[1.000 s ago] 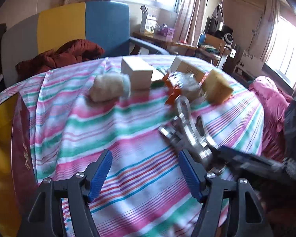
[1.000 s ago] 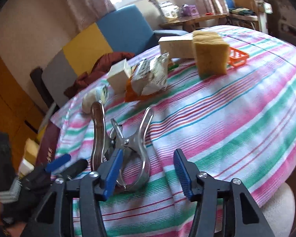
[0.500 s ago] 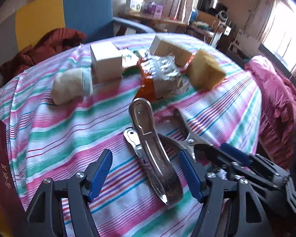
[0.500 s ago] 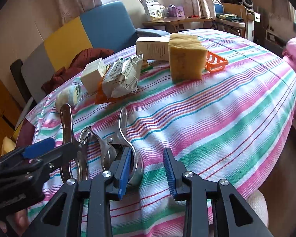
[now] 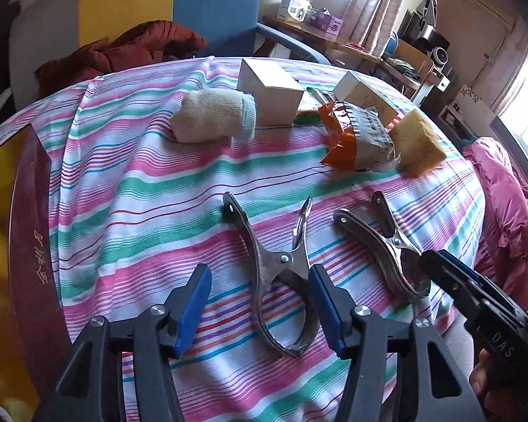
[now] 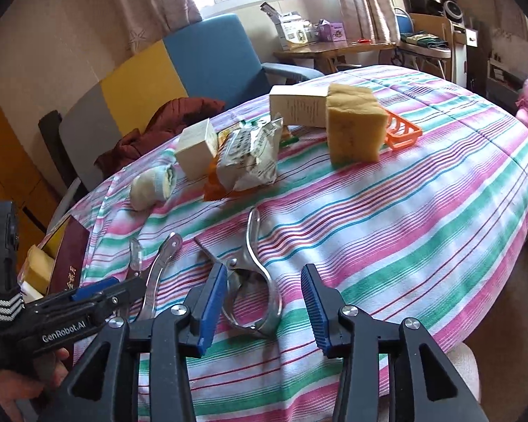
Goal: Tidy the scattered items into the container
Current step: 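Grasp a silver clip with the right gripper while the left grasps another clip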
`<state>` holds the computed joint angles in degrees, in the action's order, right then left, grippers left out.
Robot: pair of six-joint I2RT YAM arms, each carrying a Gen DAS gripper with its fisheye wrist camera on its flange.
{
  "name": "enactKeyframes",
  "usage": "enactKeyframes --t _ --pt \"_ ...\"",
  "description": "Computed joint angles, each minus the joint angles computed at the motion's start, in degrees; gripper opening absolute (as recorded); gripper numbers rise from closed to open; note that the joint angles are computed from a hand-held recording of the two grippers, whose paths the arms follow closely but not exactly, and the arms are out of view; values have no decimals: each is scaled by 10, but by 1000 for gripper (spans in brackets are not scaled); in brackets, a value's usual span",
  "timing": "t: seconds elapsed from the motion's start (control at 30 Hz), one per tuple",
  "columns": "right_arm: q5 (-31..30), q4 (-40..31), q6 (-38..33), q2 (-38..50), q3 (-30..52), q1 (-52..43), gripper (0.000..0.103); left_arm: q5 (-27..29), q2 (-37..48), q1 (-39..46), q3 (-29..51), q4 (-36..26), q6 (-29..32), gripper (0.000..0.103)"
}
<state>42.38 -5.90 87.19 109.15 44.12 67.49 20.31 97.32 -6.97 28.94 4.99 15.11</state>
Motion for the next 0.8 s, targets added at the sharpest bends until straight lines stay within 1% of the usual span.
enactKeyframes --t 0.03,0.1,0.17,0.27,0.3,0.37,0.4,0.53,0.63,0.67,0.77,0.8 --pt "-9 9 -16 4 3 -4 47 -4 -4 -6 -3 2 1 58" --pt "-31 8 -53 17 22 -16 57 -19 -14 -23 -11 9 0 59" --pt "-39 -15 -79 31 47 -25 57 -40 -12 -50 -12 17 -4 60" --pt "-70 -53 -125 57 90 -50 57 -95 10 -85 -9 41 -9 59" --pt "-84 -65 -133 65 101 -57 57 -96 19 -86 -4 42 -5 59" --pt "-104 -55 -142 68 98 -65 57 -92 36 -82 3 43 0 60" --pt "-110 -50 -144 70 95 -65 57 -94 39 -80 0 54 2 60" --pt "-103 -67 -147 81 106 -57 57 -98 39 -83 -28 108 25 60" --pt "-92 -82 -153 95 122 -56 57 -78 50 -73 -45 154 32 61" --pt "-87 -87 -154 98 126 -55 56 -73 54 -71 -49 166 33 61" --pt "-70 -94 -147 102 128 -49 46 -76 61 -73 -57 193 33 61" --pt "-68 -87 -143 99 120 -48 45 -75 64 -74 -59 199 30 61"
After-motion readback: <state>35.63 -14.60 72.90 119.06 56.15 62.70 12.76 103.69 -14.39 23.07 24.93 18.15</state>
